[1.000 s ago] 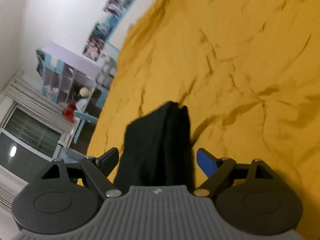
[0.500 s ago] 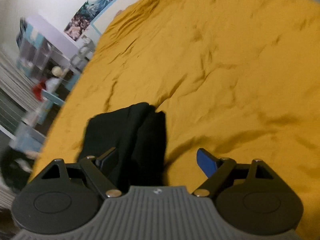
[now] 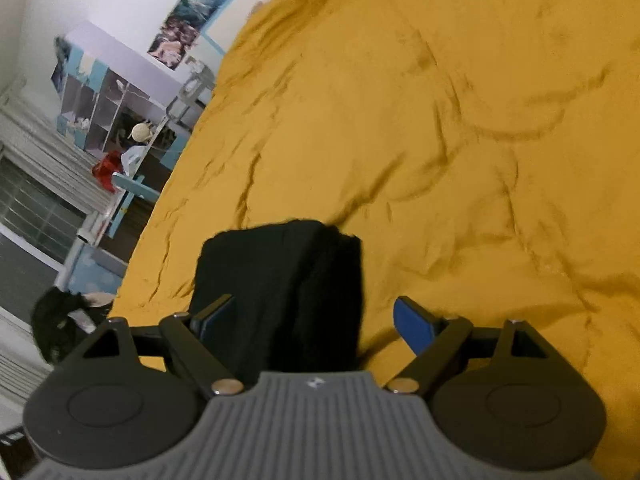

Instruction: Fold small clothes

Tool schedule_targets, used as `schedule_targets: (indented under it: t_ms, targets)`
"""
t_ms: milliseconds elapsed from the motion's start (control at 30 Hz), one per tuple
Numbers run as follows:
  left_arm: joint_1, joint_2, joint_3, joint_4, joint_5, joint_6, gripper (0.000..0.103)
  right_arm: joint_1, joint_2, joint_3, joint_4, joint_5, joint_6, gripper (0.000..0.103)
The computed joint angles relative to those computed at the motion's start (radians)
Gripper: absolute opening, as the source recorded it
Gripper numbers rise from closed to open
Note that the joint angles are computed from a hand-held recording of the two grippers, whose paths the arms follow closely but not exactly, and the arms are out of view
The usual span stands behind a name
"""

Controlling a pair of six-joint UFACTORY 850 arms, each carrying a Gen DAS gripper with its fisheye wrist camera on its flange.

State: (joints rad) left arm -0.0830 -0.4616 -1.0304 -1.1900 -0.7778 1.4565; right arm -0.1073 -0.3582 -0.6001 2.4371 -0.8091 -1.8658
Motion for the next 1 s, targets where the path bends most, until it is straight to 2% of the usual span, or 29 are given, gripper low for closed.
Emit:
schedule_targets:
  t_ms: [133,200,300,367,500,700,767,867,900,933,967,1000]
  targets:
    - [0.055,-0.127,-0.079,0.004,-0.211,-0.127,0.064,-0.037,-0.084,-0.023,-0.053,-0.138,0.058,0.083]
    - [0.071,-0.175,-0.103,-0.012,-0.267,-0.174,0.063,-0.047,-0.114,-0.039,-0.082,-0.185,0.072,0.083]
    - [0.071,-0.188,-0.105,-0.032,-0.3,-0.154,0.063,-0.044,-0.144,-0.066,-0.111,-0.207,0.074,0.083]
    - [0.065,-0.199,-0.113,-0.038,-0.317,-0.159,0.067,-0.043,-0.165,-0.083,-0.142,-0.236,0.081,0.083]
    - [0.055,-0.19,-0.085,-0.043,-0.332,-0.157,0.069,-0.018,-0.205,-0.135,-0.156,-0.233,0.094,0.083]
    - [0.03,-0.178,-0.057,-0.049,-0.318,-0.141,0.078,0.004,-0.286,-0.209,-0.113,-0.292,0.129,0.083]
    - [0.022,-0.174,-0.049,-0.053,-0.319,-0.147,0.084,0.009,-0.306,-0.228,-0.1,-0.308,0.145,0.083]
    - [0.024,-0.171,-0.042,-0.054,-0.326,-0.152,0.085,0.022,-0.316,-0.241,-0.083,-0.307,0.132,0.083]
    - [0.025,-0.17,-0.037,-0.062,-0.329,-0.152,0.085,0.026,-0.312,-0.239,-0.075,-0.3,0.122,0.081]
    - [0.03,-0.169,-0.029,-0.073,-0.335,-0.146,0.085,0.031,-0.306,-0.235,-0.065,-0.29,0.106,0.074]
    - [0.035,-0.167,-0.021,-0.091,-0.341,-0.142,0.075,0.035,-0.297,-0.229,-0.055,-0.266,0.089,0.066]
    - [0.043,-0.163,-0.01,-0.107,-0.337,-0.141,0.067,0.034,-0.281,-0.222,-0.056,-0.217,0.079,0.048]
